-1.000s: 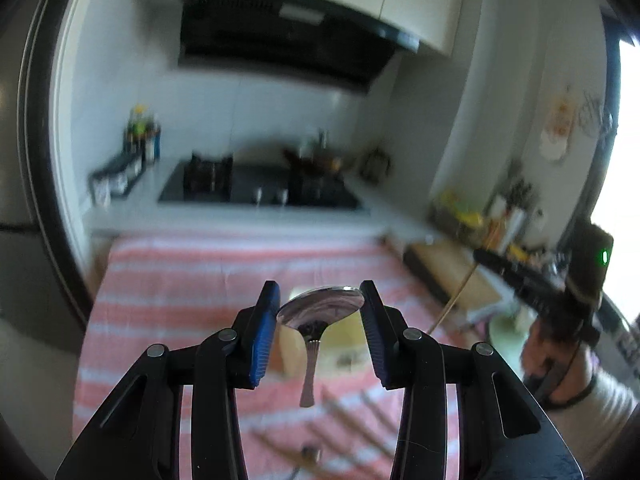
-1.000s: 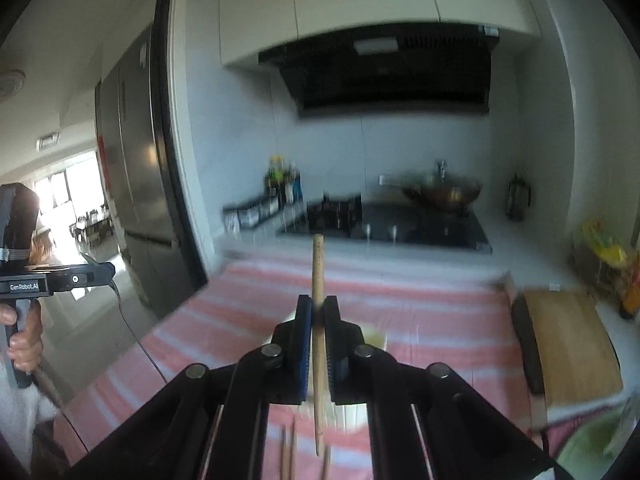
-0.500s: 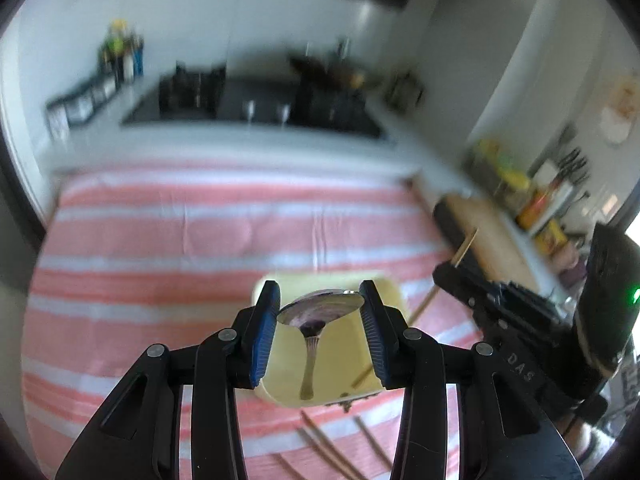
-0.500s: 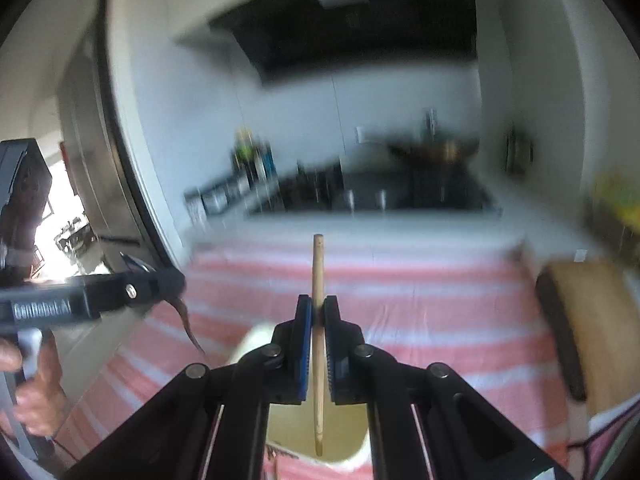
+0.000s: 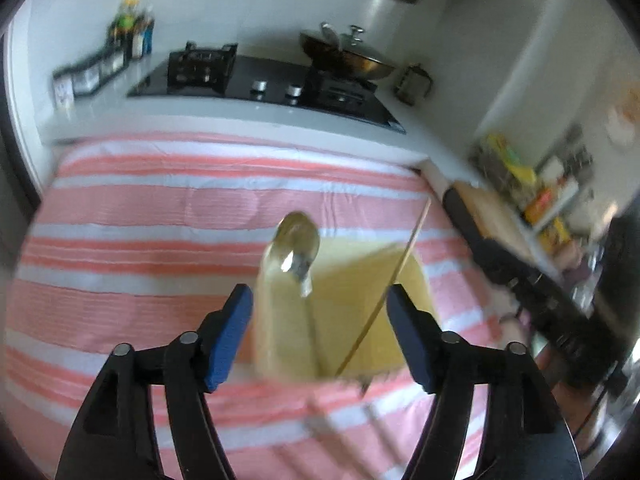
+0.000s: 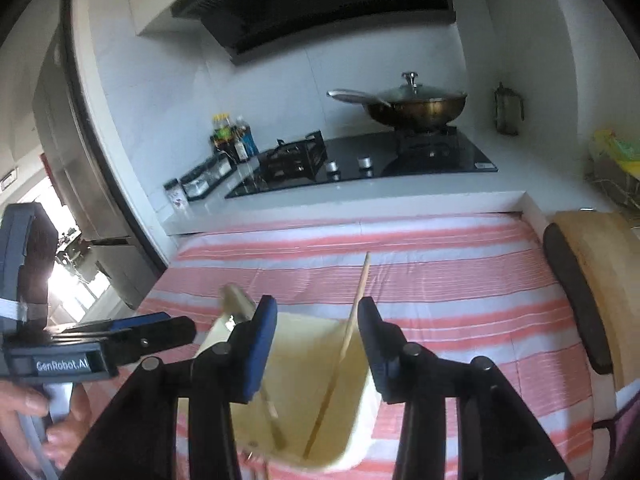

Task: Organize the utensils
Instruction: 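Lower the spoon into the cream caddy with the left tool while the right tool drops the chopstick in, then withdraw both tools from the caddy and move toward the remaining chopsticks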

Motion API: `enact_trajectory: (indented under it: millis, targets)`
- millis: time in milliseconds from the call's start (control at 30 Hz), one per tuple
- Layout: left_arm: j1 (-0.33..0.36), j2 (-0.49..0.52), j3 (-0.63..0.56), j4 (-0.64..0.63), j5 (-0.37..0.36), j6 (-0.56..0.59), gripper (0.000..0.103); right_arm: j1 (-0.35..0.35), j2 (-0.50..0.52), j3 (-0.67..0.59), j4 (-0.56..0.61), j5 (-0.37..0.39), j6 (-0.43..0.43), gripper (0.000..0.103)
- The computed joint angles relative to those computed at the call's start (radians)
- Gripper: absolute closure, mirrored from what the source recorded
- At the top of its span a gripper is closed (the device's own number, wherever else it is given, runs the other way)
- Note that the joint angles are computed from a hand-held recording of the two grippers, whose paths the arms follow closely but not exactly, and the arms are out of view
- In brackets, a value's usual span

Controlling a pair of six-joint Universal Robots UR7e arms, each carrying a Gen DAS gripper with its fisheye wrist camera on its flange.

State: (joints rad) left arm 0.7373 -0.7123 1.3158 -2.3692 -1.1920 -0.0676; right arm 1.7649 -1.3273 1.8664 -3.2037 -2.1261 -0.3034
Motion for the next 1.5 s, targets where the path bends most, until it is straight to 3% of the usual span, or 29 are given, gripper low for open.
enact_trajectory:
  millis: [67,167,267,333,400,500,567,700,933,1167,1300,1500]
  targets:
    - [-0.024,-0.099,0.142,-0.029,0.039,0.070,0.015,0.025,-0.043,0.064,-0.016,-0.031,-0.035,0.058]
    - [-0.048,-0.246,0.347,-0.027,0.074,0.127,0.013,0.075,-0.129,0.234,-0.058,-0.125,-0.112,0.053]
    - [-0.068,-0.410,0.574,-0.007,0.079,0.088,0.012,0.109,-0.185,0.419,-0.160,-0.227,-0.145,0.053]
    - [-0.078,-0.474,0.666,-0.006,0.075,0.029,0.012,0.121,-0.197,0.515,-0.225,-0.283,-0.128,0.053]
    - [-0.094,-0.523,0.754,-0.042,0.086,-0.040,0.012,0.123,-0.217,0.624,-0.274,-0.318,-0.055,0.053]
    - [-0.104,-0.557,0.853,-0.177,0.082,-0.134,0.011,0.102,-0.210,0.721,-0.341,-0.325,0.005,0.053]
    - [-0.118,-0.553,0.898,-0.264,0.120,-0.174,0.010,0.079,-0.205,0.750,-0.343,-0.318,0.019,0.053]
    - [-0.142,-0.512,0.955,-0.402,0.221,-0.154,0.010,0.065,-0.186,0.776,-0.426,-0.312,0.033,0.052]
    - [-0.131,-0.493,0.973,-0.421,0.284,-0.178,0.008,0.090,-0.125,0.781,-0.552,-0.325,0.020,0.046]
    - [-0.103,-0.506,0.952,-0.292,0.258,-0.242,0.007,0.094,-0.104,0.777,-0.562,-0.307,0.015,0.046]
    - [-0.123,-0.513,0.961,-0.279,0.308,-0.257,0.001,0.091,-0.103,0.785,-0.567,-0.293,0.025,0.046]
    - [-0.109,-0.537,0.958,-0.292,0.249,-0.225,0.001,0.093,-0.111,0.791,-0.557,-0.285,0.032,0.046]
